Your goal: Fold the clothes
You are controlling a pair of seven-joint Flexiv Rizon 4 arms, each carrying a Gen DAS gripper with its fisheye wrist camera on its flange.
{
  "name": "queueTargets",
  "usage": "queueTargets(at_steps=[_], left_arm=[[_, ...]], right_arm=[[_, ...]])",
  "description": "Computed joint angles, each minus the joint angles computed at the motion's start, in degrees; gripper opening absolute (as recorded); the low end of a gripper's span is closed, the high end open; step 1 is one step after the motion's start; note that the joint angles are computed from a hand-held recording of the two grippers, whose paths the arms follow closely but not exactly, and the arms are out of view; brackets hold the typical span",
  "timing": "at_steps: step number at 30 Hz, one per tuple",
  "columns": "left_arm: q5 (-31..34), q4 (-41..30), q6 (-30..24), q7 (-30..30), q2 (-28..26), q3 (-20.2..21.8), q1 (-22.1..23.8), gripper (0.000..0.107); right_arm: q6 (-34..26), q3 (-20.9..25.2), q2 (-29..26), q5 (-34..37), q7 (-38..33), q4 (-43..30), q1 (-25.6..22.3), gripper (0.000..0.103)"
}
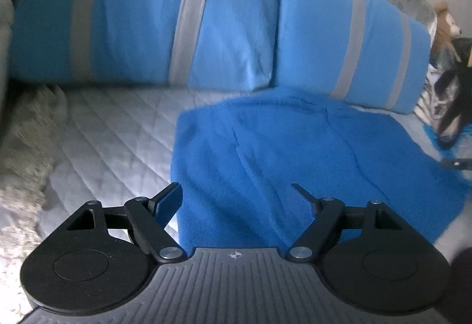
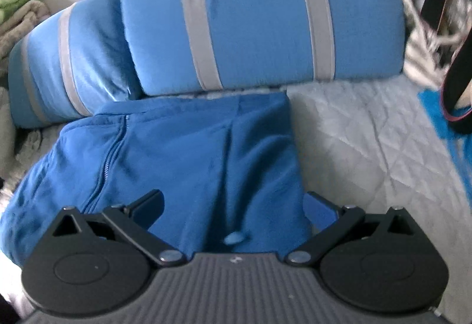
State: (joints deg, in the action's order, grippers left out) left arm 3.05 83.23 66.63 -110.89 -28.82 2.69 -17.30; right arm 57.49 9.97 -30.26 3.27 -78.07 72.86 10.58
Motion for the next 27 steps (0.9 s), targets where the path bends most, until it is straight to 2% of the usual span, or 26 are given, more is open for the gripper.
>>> queueTargets(at_steps=[2, 5, 8, 9, 10, 13, 16, 18, 21, 23, 27], left_arm=[[-6.83, 2.05, 0.93, 4.02, -0.3, -4.9, 4.81, 0.078], [-15.97, 4.06, 1.27, 7.78, -1.38, -9.4, 9.47, 0.078], [-23.67, 4.55, -0.59, 12.37, -3.29, -12.72, 13.04, 0.078], [-26.68, 5.59, 0.51, 14.65, -3.73, -14.53, 14.39, 0.078], [-29.81, 6.62, 1.61, 17.09, -4.17, -16.47, 15.79, 0.078], [-42.48, 10.25, 5.01, 26.8, -5.73, -25.7, 21.51, 0.078], [-48.9, 10.58, 5.25, 33.0, -7.38, -28.96, 23.23, 0.078], [-55.46, 11.45, 8.54, 39.56, -8.35, -33.39, 25.21, 0.078], [-65.44, 11.61, 10.4, 47.69, -9.66, -39.49, 27.99, 0.077], [-68.14, 10.82, 9.36, 50.11, -10.08, -39.77, 27.76, 0.077], [-69.46, 7.88, 5.57, 52.14, -11.45, -37.71, 25.55, 0.077]], right_arm=[[-5.75, 2.15, -2.87, 3.73, -1.64, -5.74, -2.71, 0.103], [-13.18, 3.71, -6.97, 8.92, -2.57, -13.26, -5.44, 0.103], [-20.46, 5.34, -10.99, 14.37, -3.79, -20.3, -7.99, 0.103], [-22.16, 5.65, -12.13, 16.24, -3.75, -22.18, -8.72, 0.102], [-23.28, 5.96, -13.14, 18.17, -3.62, -23.67, -9.44, 0.102], [-27.93, 7.19, -16.22, 23.27, -3.77, -28.37, -11.44, 0.102], [-30.72, 7.56, -18.69, 26.7, -4.21, -31.48, -12.41, 0.102], [-30.8, 8.17, -19.8, 29.05, -5.58, -32.62, -13.02, 0.102], [-31.54, 9.26, -21.5, 32.32, -6.91, -34.72, -13.75, 0.102], [-33.44, 10.02, -23.03, 34.06, -8.43, -37.24, -14.14, 0.102], [-38.27, 12.22, -26.52, 38.51, -10.97, -42.58, -14.77, 0.1]])
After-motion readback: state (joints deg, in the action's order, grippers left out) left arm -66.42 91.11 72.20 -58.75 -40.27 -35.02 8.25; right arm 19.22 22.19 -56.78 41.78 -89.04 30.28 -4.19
